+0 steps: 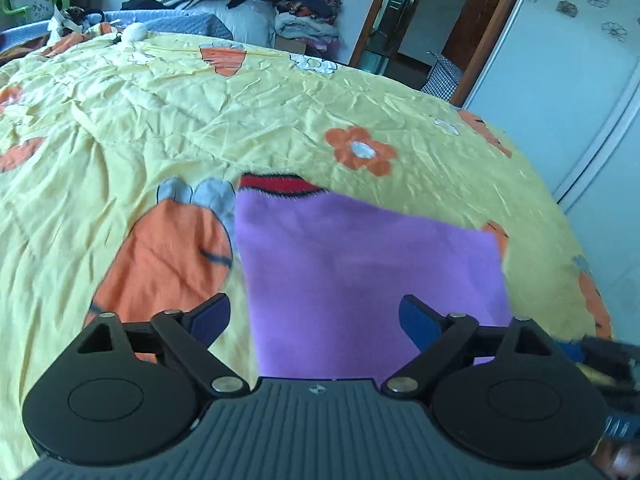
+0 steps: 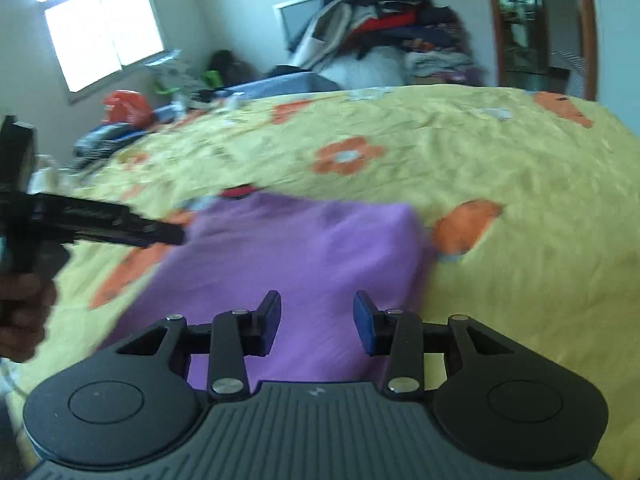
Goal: Fold small clothes
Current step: 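Open both grippers and smooth the folded sweater flat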
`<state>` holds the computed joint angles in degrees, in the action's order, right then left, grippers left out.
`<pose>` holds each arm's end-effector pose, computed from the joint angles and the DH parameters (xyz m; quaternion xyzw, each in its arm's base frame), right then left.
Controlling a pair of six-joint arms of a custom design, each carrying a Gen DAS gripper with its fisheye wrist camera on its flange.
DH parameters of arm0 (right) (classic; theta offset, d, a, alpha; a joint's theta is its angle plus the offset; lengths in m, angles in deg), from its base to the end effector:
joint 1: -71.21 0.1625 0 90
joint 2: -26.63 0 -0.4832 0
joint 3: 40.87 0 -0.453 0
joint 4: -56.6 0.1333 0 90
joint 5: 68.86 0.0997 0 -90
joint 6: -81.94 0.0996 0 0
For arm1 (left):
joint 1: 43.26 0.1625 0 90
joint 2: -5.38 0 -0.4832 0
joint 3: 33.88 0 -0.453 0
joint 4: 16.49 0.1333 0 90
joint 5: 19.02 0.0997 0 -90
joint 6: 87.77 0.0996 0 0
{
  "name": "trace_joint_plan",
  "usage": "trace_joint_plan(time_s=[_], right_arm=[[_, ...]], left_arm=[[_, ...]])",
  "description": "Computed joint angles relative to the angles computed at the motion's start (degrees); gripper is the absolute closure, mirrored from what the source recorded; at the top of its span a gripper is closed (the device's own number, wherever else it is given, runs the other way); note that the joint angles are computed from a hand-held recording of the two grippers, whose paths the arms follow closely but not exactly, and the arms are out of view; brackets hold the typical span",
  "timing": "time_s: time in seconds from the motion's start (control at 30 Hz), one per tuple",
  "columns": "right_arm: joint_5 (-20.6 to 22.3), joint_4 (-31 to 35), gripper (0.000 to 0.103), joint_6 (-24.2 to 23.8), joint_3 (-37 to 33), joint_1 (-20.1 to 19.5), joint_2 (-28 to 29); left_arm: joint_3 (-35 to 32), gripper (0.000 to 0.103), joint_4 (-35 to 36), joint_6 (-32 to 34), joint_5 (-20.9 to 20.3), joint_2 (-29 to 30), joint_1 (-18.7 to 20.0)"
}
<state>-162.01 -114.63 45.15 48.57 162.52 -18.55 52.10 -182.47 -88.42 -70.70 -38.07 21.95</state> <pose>0.1462 -0.8014 0.1696 0.3012 -0.8990 0.2939 0.1214 -0.1629 -0.8179 0.1783 0.0968 0.9044 -0.3344 0.2468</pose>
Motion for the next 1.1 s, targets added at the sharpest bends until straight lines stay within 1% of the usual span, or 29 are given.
trace_joint_plan(time_s=[0.03,0.07,0.1,0.13,0.2,0.23,0.3,0.33,0.4,0.5,0.53,0.57,0.6,0.63,0.67,0.7,0.73,0.8,0.83,0.87,0.9,0.93,0.97,1.0,1.03,1.07,1.1], right_arm=[[0.02,0.68,0.064,-1.3,0.68,0.16,-0.13],[-2.27,-0.12,0.063,-3.34,1.0,0.63,0.36],[-5.52,-3.23,0.064,-5.0,1.42,1.03,1.19],[-6.49,-5.16,0.064,-5.75,1.29,0.76,1.9],[-3.23,-4.68,0.065,-3.04,0.39,-0.71,2.22],[-3.63,-4.76,0.065,-1.61,0.01,-0.65,2.29],[-5.14,-4.93,0.064,-0.41,0.2,0.27,2.09],[-5.15,-6.04,0.063,-0.78,1.16,0.72,1.78],[-4.27,-7.37,0.062,-3.36,3.88,1.37,0.62],[-3.08,-8.41,0.06,-4.89,7.69,1.22,-0.92],[-3.44,-9.15,0.058,-5.79,8.18,1.15,-0.79],[-5.03,-10.37,0.055,-6.65,8.23,1.15,-0.32],[-6.74,-12.28,0.055,-7.96,8.02,0.89,0.53],[-6.04,-12.46,0.056,-8.41,8.01,0.32,0.58],[-3.4,-11.98,0.056,-7.48,8.04,-0.6,0.27],[-2.61,-10.9,0.056,-5.94,7.89,-0.82,-0.08],[-3.58,-10.51,0.056,-5.32,7.67,-0.42,-0.15],[-5.15,-12.07,0.055,-4.16,8.54,0.58,-0.62],[-4.65,-12.67,0.052,-4.02,9.48,0.68,-1.22],[-3.66,-12.88,0.043,-4.32,10.48,0.68,-1.88],[-2.7,-13.72,0.037,-4.97,11.6,0.51,-2.36],[-2.88,-15.08,0.024,-5.97,12.48,0.44,-2.42],[-5.43,-16.44,0.016,-7.28,13.15,0.78,-2.31],[-9.1,-18.79,0.016,-8.95,13.73,1.28,-1.93],[-10.71,-22.06,0.016,-10.07,14.63,1.25,-1.72],[-10.44,-23.73,0.016,-9.48,15.88,0.76,-2.34],[-10.06,-23.53,0.016,-7.99,16.97,0.17,-3.38]], left_arm=[[1.18,0.01,-0.48,-0.27,0.39,-0.33,-0.37],[2.09,0.01,-0.7,-0.71,1.08,-0.47,-0.72],[2.76,0.01,-0.8,-0.89,1.55,-0.48,-0.94],[3.27,0.01,-0.93,-0.91,2.52,-0.33,-1.19],[4.09,0.01,-0.9,-1.2,4.25,-0.02,-1.57],[4.53,0.01,-0.84,-1.81,4.63,-0.03,-1.64],[5.68,0.01,-1.32,-2.26,5.5,-0.3,-1.87],[6.31,0.01,-1.62,-2.6,5.84,-0.55,-1.94],[7.61,0.01,-1.9,-3.28,6.03,-1.23,-2.08],[9.48,0.009,-2.71,-3.4,7.21,-1.91,-2.62],[10.08,0.009,-2.87,-3.51,7.56,-2.11,-2.81],[10.67,0.009,-3.05,-3.52,7.93,-2.25,-3.01],[11.28,0.009,-3.14,-3.42,8.18,-2.38,-3.17],[11.82,0.008,-2.97,-3.55,8.41,-2.48,-3.25],[12.37,0.008,-2.92,-3.78,8.97,-2.53,-3.33],[13.05,0.008,-2.82,-4.26,9.45,-2.65,-3.34],[13.75,0.006,-2.76,-4.84,9.88,-2.85,-3.35],[15.39,0.004,-3.6,-5.39,10.61,-3.52,-3.58],[16.09,0.004,-3.6,-5.82,10.78,-3.93,-3.75],[16.73,0.004,-3.55,-6.29,10.96,-4.32,-3.96],[17.46,0.004,-4.01,-6.58,11.6,-4.59,-4.28],[18.25,0.003,-4.74,-6.37,12.51,-4.73,-4.69],[19.08,0.002,-5.41,-6.14,13.32,-4.85,-5.11],[20.0,0.001,-5.95,-6.38,13.95,-5.04,-5.5],[21.09,0.001,-6.53,-7.04,14.32,-5.37,-5.85],[22.17,0.001,-7.21,-7.39,14.62,-5.67,-6.2],[23.19,0.0,-8.24,-7.61,15.55,-5.72,-6.67]])
